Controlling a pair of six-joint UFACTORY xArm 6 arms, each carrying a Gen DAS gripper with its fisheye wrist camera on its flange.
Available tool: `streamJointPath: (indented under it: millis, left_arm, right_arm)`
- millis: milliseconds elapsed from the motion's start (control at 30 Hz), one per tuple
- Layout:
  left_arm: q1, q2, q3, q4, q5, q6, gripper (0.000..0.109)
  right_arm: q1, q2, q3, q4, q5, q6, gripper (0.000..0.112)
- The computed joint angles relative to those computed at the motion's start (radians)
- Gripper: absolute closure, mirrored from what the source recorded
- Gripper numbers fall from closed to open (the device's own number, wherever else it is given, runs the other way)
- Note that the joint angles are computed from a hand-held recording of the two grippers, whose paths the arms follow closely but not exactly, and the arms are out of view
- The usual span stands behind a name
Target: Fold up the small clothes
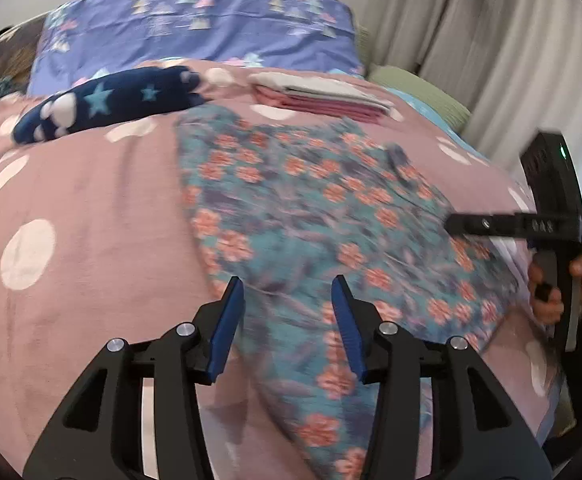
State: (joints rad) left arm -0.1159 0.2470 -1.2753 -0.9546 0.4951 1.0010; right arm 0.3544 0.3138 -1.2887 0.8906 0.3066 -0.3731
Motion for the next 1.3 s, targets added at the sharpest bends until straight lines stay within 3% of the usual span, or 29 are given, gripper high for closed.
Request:
streamJointPath:
  millis: [67,167,433,600,833,967,1067,1167,1300]
  left_arm:
    - [0.004,0.021,-0.015,0.06,-0.032,-0.071,0.058]
    - [0.017,0.061,-0.055,0.114,0.001,-0.143,0.058]
    - [0.027,0.138,-0.168,0.085,0.144,-0.113,0.058]
    - [0.048,0.235,-0.312,0.077,0.251,-0.161,0.058]
    - [0.042,0.357,-0.497,0.149,0.3,-0.223,0.059]
    - [0.034,0.399,-0.563,0.181,0.307,-0.228,0.075]
    - [0.033,0.392,-0.554,0.171,0.295,-0.208,0.086]
    - [0.015,0.345,-0.489,0.171,0.216,-0.169,0.092]
    - [-0.021,0.254,-0.382,0.169,0.088,-0.078,0.093]
  right_arm:
    - [-0.005,0.006,-0.009,0.039,0.011,-0.029,0.057]
    - [-0.005,0.014,-0.016,0.066,0.015,-0.058,0.056]
    - [-0.028,0.055,-0.078,0.152,0.081,-0.127,0.056]
    - [-0.054,0.149,-0.208,0.165,0.16,-0.123,0.065]
    - [-0.081,0.311,-0.447,0.065,0.239,-0.037,0.069]
    - [-0.085,0.34,-0.493,0.001,0.252,0.0,0.08]
    - [-0.079,0.31,-0.448,0.012,0.218,-0.044,0.089]
    - [-0.057,0.276,-0.402,0.014,0.145,-0.046,0.097]
    - [0.002,0.199,-0.32,0.013,-0.01,-0.109,0.098]
